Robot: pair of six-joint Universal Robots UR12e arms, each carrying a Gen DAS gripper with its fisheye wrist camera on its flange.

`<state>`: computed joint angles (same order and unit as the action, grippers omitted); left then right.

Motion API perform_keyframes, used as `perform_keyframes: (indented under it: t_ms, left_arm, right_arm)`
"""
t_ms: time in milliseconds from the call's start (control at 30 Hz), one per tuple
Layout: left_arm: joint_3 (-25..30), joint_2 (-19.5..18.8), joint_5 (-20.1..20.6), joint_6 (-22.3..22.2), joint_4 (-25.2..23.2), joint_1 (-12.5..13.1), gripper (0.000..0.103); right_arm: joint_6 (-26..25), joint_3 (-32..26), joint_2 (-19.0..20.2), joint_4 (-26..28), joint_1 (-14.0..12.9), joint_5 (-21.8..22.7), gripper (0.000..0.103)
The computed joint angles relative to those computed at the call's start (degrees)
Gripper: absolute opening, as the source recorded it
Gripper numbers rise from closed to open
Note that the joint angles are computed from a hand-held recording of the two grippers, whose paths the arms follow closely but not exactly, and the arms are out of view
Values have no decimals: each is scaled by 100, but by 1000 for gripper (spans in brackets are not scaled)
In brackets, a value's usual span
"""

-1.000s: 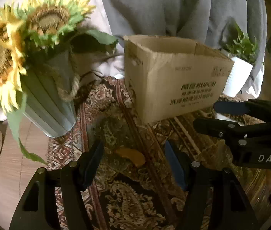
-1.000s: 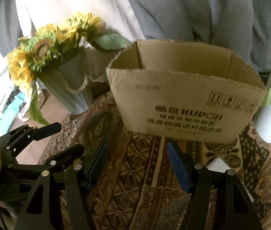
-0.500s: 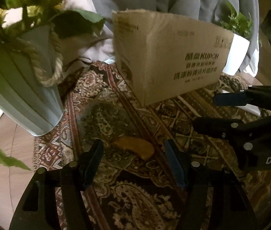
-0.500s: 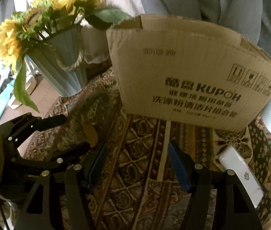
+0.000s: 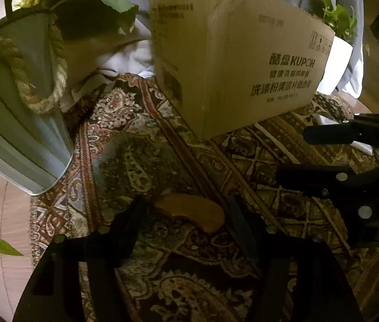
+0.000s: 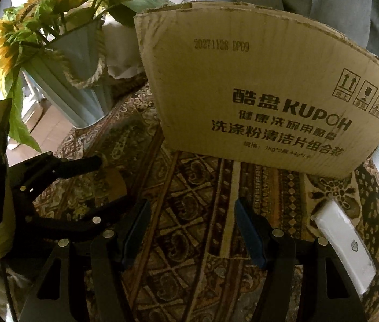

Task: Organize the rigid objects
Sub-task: 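Move the left gripper to the brown wooden piece while the right approaches the white package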

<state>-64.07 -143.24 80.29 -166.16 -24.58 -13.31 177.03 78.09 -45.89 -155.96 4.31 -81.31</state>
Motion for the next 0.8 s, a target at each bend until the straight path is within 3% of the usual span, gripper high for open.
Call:
perform_keyframes:
  t_ms: [300,800]
  left_arm:
    - [-4,5,-56,-150,-68,3,55]
    - [-190,200,369,-1282,204,-188,55]
  right_arm:
    - [-52,-8,21,39,-30,109,66]
    - [-14,286,-155,-228,-230,361,66]
